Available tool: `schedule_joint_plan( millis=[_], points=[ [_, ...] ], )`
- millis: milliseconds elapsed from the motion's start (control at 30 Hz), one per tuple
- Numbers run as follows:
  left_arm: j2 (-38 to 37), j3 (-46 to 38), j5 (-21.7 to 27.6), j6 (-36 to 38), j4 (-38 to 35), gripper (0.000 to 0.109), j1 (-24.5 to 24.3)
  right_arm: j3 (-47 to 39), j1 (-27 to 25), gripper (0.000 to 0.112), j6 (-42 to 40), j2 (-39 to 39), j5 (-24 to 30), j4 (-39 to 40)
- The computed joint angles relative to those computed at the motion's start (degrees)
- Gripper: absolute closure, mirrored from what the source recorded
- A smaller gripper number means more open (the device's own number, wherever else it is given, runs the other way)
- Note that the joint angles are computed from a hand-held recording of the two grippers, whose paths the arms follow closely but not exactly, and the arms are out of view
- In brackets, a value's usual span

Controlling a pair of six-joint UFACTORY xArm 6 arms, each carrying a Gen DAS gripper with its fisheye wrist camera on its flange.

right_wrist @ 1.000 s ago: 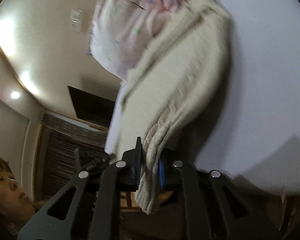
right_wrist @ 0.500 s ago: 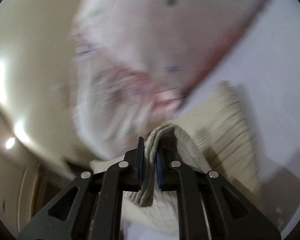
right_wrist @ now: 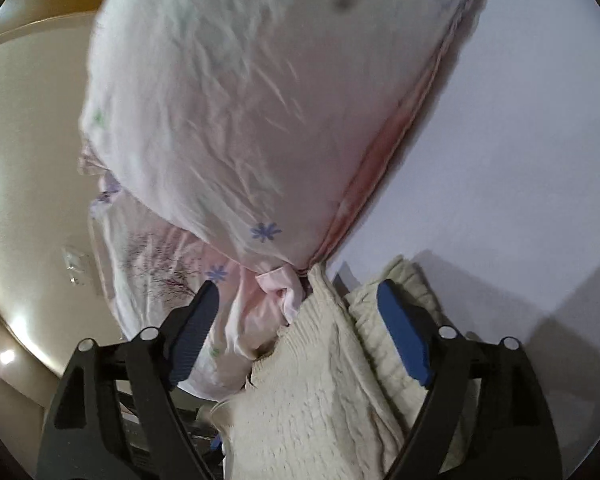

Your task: Fold small clothes

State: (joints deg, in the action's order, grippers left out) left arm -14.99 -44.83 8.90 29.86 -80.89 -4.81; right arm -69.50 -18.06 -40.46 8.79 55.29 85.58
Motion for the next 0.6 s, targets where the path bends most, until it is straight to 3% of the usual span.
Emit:
schedule_joint_plan(
  millis=[67, 167, 233, 333, 467, 500, 533, 600],
  points=[
    [-2.4, 2.0, 4.5, -0.2, 1.7, 0.021, 1.0, 1.4, -0.5, 0.022, -3.3, -1.1, 1.0, 0.8],
    [-4.1, 4.7, 8.9, -8.8, 14.1, 0.022, 0.6, 1.2, -0.3, 0.022, -4.7, -1.0, 3.4, 0.7],
    [-3.8, 5.5, 12.0, -12.0, 18.9, 0.028, -0.1, 1.0, 0.2, 0.022, -5.5, -1.2, 3.4, 0.3],
    [-3.9, 6.3, 11.6, -12.2, 20.0, 0.034, -1.4, 1.5, 0.9, 0.021, -6.7, -2.0, 3.4, -0.1],
    [-3.6, 6.7, 9.7, -15.8, 20.8, 0.055, -3.7, 1.4, 0.6, 0.02, -6.8, -1.9, 4.8, 0.5],
    [-3.8, 7.2, 9.1, -16.7, 20.2, 0.068, -4.1, 1.2, 0.3, 0.02, -6.7, -1.7, 5.7, 0.6],
    [-3.5, 6.9, 9.8, -16.5, 17.7, 0.085, -4.0, 1.0, 0.1, 0.02, -6.6, -1.5, 6.4, 0.7],
    [-3.0, 6.5, 13.5, -13.3, 8.3, 0.089, -2.5, 0.7, -0.3, 0.02, -6.3, -1.2, 7.8, 1.0]
  ],
)
